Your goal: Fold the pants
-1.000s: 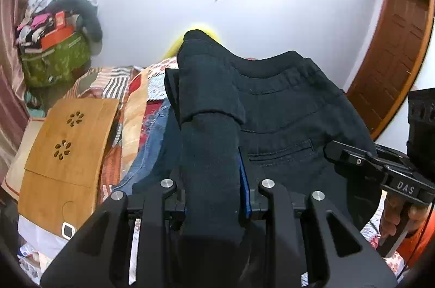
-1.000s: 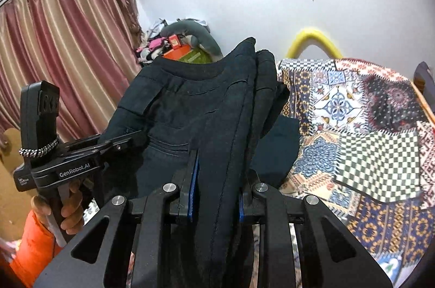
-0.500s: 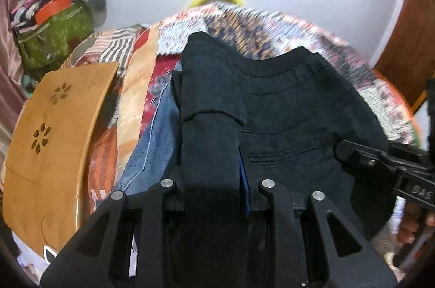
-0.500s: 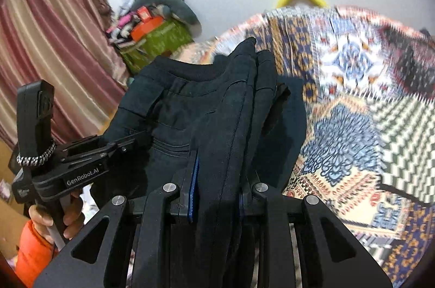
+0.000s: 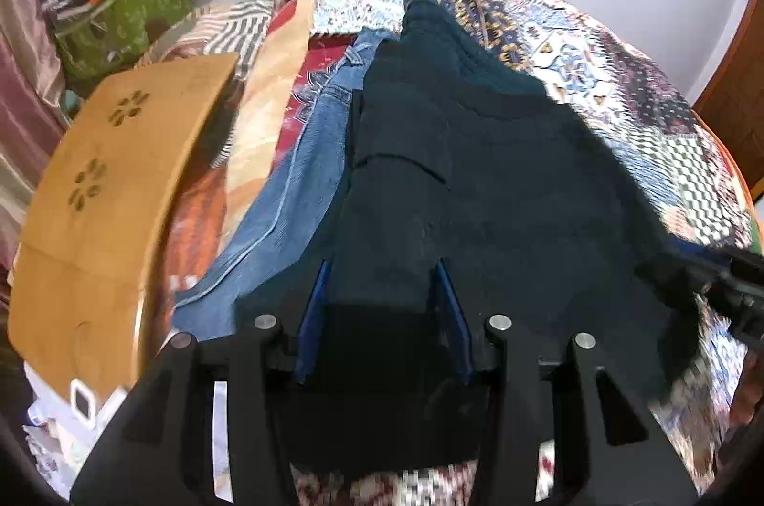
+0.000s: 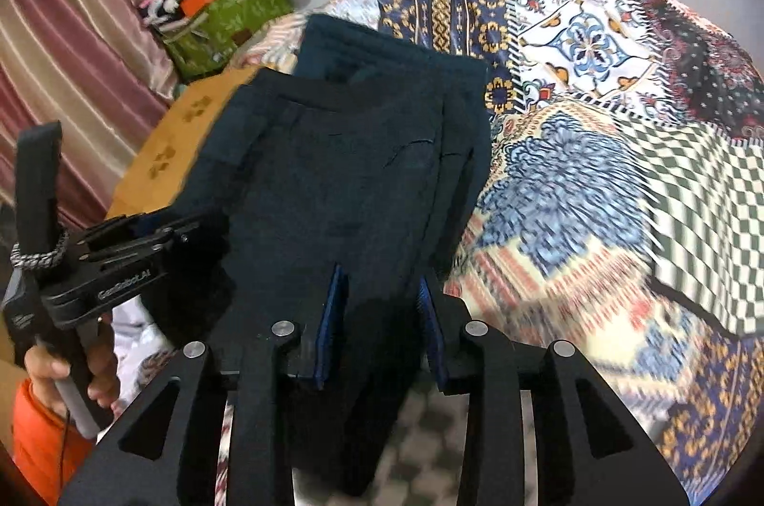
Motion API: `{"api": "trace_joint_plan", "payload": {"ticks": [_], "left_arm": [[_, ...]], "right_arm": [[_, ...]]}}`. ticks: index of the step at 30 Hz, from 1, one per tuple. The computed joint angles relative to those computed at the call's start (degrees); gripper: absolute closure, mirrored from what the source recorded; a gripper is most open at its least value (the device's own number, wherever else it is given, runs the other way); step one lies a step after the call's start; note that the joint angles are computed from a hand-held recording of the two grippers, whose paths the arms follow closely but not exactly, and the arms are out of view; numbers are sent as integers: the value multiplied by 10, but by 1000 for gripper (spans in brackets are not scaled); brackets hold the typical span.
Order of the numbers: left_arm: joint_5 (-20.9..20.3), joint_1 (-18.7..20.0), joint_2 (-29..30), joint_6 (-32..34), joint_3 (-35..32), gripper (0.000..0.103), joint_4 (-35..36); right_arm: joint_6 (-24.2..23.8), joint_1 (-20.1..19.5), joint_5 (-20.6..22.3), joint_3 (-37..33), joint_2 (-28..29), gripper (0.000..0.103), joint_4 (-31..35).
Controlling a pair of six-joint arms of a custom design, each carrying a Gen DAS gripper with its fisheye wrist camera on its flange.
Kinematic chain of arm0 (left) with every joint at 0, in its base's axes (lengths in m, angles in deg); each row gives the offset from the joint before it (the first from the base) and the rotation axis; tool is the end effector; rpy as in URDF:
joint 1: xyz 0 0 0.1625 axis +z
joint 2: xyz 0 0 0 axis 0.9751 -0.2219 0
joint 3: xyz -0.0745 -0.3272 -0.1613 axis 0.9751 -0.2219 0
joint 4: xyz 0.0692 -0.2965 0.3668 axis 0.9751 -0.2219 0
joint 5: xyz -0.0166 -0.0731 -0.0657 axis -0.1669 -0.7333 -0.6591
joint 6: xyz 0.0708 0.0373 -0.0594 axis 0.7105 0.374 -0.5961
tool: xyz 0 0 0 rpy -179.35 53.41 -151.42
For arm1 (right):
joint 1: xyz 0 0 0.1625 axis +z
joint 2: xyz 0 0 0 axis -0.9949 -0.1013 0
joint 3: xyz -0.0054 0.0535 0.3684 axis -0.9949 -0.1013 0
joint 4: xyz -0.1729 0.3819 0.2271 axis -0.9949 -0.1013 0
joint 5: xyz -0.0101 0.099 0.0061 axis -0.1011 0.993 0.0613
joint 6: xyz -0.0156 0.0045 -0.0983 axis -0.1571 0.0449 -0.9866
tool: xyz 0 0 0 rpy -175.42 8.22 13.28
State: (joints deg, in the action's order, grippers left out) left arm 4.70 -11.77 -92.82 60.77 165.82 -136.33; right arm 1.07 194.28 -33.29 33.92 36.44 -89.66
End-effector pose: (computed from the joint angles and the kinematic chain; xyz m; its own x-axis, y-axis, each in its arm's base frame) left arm -0.1073 -0.7158 0.3202 -0.7406 0.1525 -0.6544 0.4534 0.8322 -0.3191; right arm 0.3393 -0.6602 0.0841 -0.8729 -0.2477 0.4204 -0.4070 0.8449 -0.3471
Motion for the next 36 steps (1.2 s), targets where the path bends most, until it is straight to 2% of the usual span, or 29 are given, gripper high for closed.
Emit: {"api": "trace_joint_plan", "payload": {"ticks": [6,12,18,23,24,26,27,29,31,32,34,36], "left_arm": [[-5,-50,-98,-28,78,58,-6],[22,-150,-219,-34,164,58,-38],[88,-283,-345,-27,246,58,-61],[186,-398,-439,3,325,57,-95],[199,-413,-452,3,335,52,-94],[229,-448,-488,-20,364,46,-78],[236,-459,-501,-33,374,43,-65],[265,-489,-536,-68,400,36,-24],[284,-512,-564,-105,418,21,17],[282,-517,-574,-121,422,17,34],[276,-528,-595,-148,430,5,61],[289,-538,-609,-171,436,3,87]], "right_arm": [[-44,32,4,100,-95,73,-89],[-76,91,4,174,-185,73,-175],[-110,166,-3,229,-251,73,-248],[-134,227,-21,261,-276,73,-310],[-140,237,-29,266,-275,73,-326],[-150,256,-54,277,-274,69,-356],[-149,263,-63,283,-274,64,-365],[-137,273,-72,297,-279,51,-379],[-132,284,-88,307,-277,33,-398],[-136,287,-97,309,-274,30,-410],[-145,296,-118,312,-266,17,-430],[-145,300,-135,312,-261,12,-439]]}}
